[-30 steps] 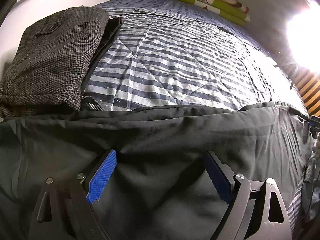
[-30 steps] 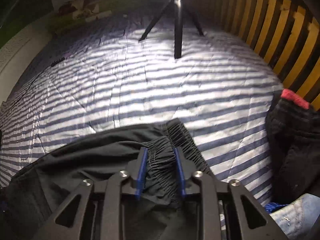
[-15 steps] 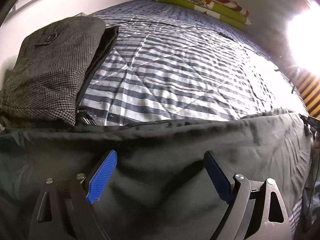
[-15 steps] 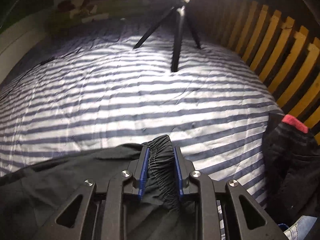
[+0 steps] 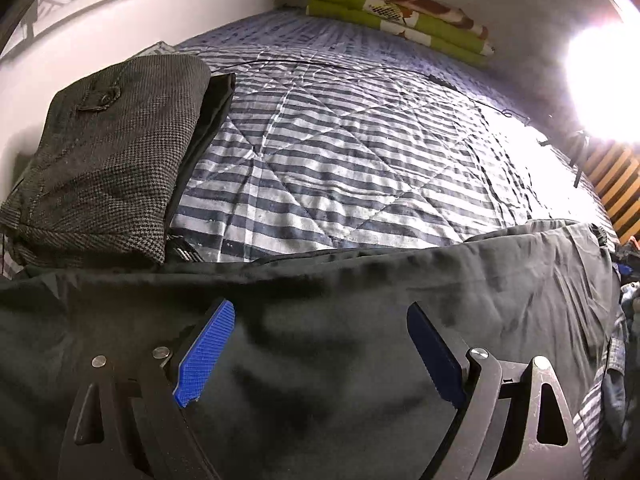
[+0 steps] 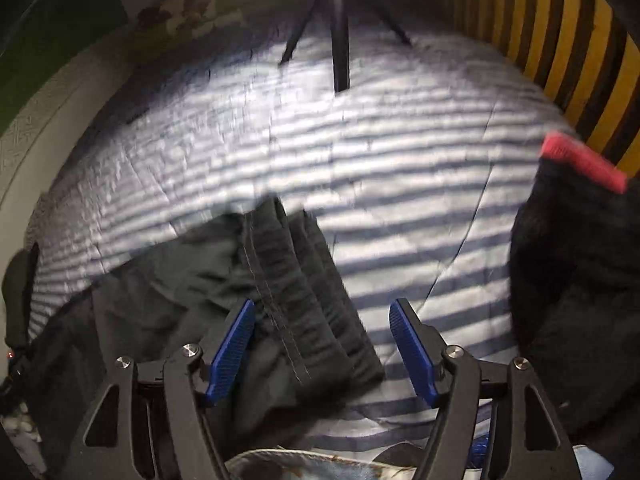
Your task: Organize objects
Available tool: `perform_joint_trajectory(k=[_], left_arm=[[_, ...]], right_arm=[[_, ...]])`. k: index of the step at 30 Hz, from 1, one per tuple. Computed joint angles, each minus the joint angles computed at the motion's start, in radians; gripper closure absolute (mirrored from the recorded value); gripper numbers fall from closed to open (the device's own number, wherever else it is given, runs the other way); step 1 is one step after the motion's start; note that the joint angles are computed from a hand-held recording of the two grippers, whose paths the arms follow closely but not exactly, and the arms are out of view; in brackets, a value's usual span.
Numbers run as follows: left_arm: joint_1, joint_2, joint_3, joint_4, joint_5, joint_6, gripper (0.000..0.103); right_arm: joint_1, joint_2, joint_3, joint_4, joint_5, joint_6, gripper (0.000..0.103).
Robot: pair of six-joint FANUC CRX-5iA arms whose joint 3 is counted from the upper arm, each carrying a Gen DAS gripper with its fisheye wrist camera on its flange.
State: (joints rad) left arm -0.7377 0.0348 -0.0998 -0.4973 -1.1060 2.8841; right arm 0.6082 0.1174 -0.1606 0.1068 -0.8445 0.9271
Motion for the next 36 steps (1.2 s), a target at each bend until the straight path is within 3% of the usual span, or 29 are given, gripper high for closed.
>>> perform_joint_trajectory(k=[5,8,13,19,24,27,31,36], left_arm=[[0.004,0.004,0.001,0.007,-0.007,-0.006,0.013],[0.003,-0.006,-0.003,0.0,-0.007,-0.001,0.013],[-0.01,-0.061,-0.021,-0.023,-0.013,0.015,0.013],[-0.078,-0.16,-0.046,-0.076,-0.099,0.025,0.013],[-0.156,-0.27,-0.133,-0.027,-0.091,0.035,0.013],[-0.219,-0.273,-0.178,0.028,-0.077,0.075,0.013],[-0.376,-0.222,-0.167,0.026,-0.143,0.195,0.013],[-0.416,-0.197,-0.193,0.046,-0.099,0.271,0.012]], right_arm=[[0.055,0.028,-0.012,0.071,-0.043,-0.001,0.032],[0.085,0.009,-0.055,0.13,-0.029,-0.068,0.037],[0.114,-0.027,-0.103,0.166,0.002,-0.148,0.074],[0.153,-0.06,-0.145,0.277,0.031,-0.333,0.076],[0.183,-0.122,-0.149,0.374,0.031,-0.464,0.077],[0.211,-0.139,-0.126,0.427,-0.012,-0.533,0.077],[0.25,-0.145,-0.101,0.468,-0.081,-0.596,0.077],[0.267,-0.172,-0.112,0.466,-0.107,-0.674,0.077]])
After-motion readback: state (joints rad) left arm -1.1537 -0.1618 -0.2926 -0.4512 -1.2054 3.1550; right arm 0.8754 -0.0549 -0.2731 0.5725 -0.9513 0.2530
